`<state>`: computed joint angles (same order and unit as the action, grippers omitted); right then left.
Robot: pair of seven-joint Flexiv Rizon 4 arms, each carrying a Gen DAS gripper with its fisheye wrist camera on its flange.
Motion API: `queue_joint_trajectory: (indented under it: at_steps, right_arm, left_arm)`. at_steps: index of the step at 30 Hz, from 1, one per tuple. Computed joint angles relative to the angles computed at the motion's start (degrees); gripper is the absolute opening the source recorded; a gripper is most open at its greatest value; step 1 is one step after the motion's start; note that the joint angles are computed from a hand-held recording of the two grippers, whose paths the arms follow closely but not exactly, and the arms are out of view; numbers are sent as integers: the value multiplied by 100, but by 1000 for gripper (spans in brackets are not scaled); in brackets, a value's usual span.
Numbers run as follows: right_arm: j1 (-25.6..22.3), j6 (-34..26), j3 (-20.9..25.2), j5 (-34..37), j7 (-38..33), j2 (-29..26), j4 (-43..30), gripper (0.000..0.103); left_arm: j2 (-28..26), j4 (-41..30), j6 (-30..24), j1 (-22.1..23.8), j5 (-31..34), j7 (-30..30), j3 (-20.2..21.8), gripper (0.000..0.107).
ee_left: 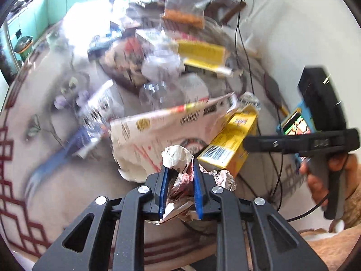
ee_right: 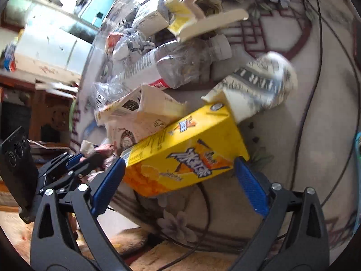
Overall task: Collect trash
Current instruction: 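Grasp crumpled foil with the left tool while the right tool grasps the yellow tea carton, then carry foil and yellow carton to the red bucket and release both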
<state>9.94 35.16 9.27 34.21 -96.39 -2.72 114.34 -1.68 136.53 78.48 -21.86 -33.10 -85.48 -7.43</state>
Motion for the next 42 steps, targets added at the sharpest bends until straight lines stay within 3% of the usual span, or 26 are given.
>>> queue_joint_trajectory:
  at_steps: [4,7,10,18,19,20,22,28,35,42]
  right_arm:
    - [143,216,83,-392,208,-144,28,96]
    - [153,354,125,-9,100,-347,-173,96]
    - [276,375,206,-273,296,-547,-338,90]
    - [340,125,313,-685,420,-217,-65,91]
    - [373,220,307,-856,411,-200,30,82]
    - [374,285,285,-1013,344,-168,132,47]
    - [389,271,269,-980,380,-170,157,35]
    - [320,630,184,-453,100,358,151,35]
    - [695,901,221,243,-367,640,-330,35]
    - [1351,692,604,716,-772,27,-1169,35]
  left_arm:
    - [79,-53,22,109,146,-128,112,17]
    - [112,-75,6,182,44,-111,165,17]
    - [93,-105,55,224,104,-180,172,18]
    - [419,18,150,351,806,-734,314,18]
    - [464,25,152,378,894,-811,336,18]
    - [496,30,159,400,959,-867,355,18]
    - [581,30,146,489,1207,-1048,395,18]
    - [1066,21,-111,1029,2470,-2079,438,18]
    - [1737,220,-428,1728,3271,-2888,576,18]
    - [2527,571,-717,2627,3778,-3083,919,18]
